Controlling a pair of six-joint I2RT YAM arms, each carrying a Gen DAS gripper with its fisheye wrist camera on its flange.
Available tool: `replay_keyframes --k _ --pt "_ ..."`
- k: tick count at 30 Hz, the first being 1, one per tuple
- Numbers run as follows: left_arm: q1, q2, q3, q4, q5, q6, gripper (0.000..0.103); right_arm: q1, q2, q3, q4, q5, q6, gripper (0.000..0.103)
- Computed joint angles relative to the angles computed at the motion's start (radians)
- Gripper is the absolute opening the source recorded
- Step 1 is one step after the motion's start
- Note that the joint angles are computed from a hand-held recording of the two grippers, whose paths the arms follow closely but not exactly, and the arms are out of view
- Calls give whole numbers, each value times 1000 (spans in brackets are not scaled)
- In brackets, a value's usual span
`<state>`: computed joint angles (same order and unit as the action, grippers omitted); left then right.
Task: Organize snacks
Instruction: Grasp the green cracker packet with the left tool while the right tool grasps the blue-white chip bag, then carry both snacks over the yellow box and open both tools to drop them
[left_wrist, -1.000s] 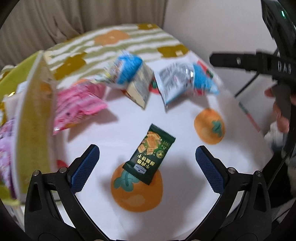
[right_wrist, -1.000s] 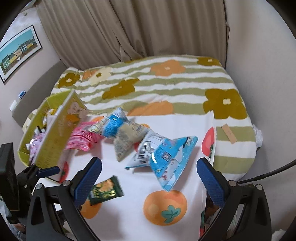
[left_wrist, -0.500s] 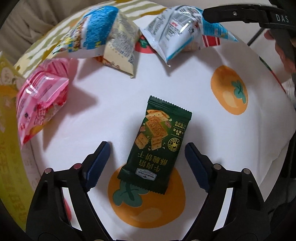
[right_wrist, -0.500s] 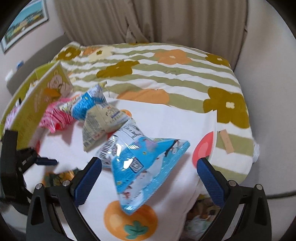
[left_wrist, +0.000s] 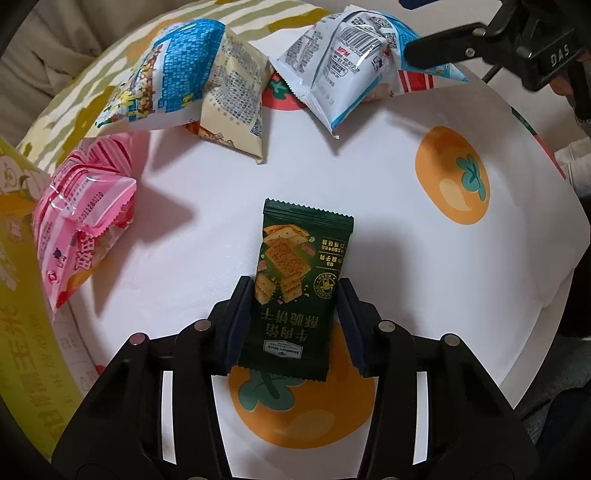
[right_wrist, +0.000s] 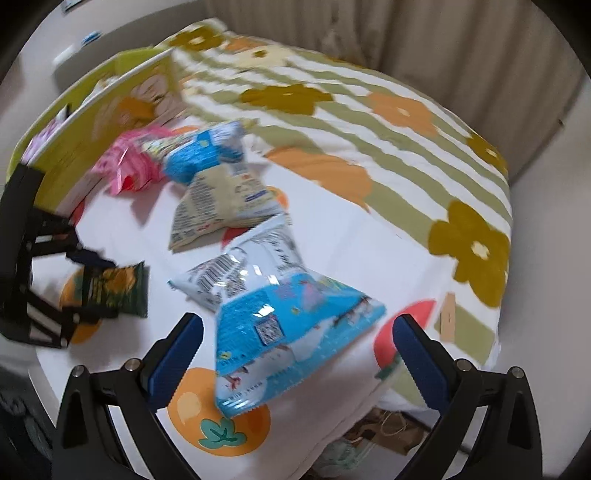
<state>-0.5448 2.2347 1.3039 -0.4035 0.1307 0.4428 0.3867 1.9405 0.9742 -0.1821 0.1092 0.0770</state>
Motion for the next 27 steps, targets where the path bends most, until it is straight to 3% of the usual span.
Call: replay_keyframes --k 5,15,17,23,27 --pt "17 -8 -7 7 15 -33 41 17 72 76 -26 48 -59 102" --pt "72 -42 -90 57 52 -88 41 6 184 155 -46 -35 -116 100" --pt "75 -38 -92 66 51 -98 41 2 190 155 -44 -60 -106 87" --pt "98 -52 -105 80 69 -114 41 18 174 117 -29 -52 -44 64" --pt "109 -72 -100 75 79 -123 41 15 119 50 16 -83 51 60"
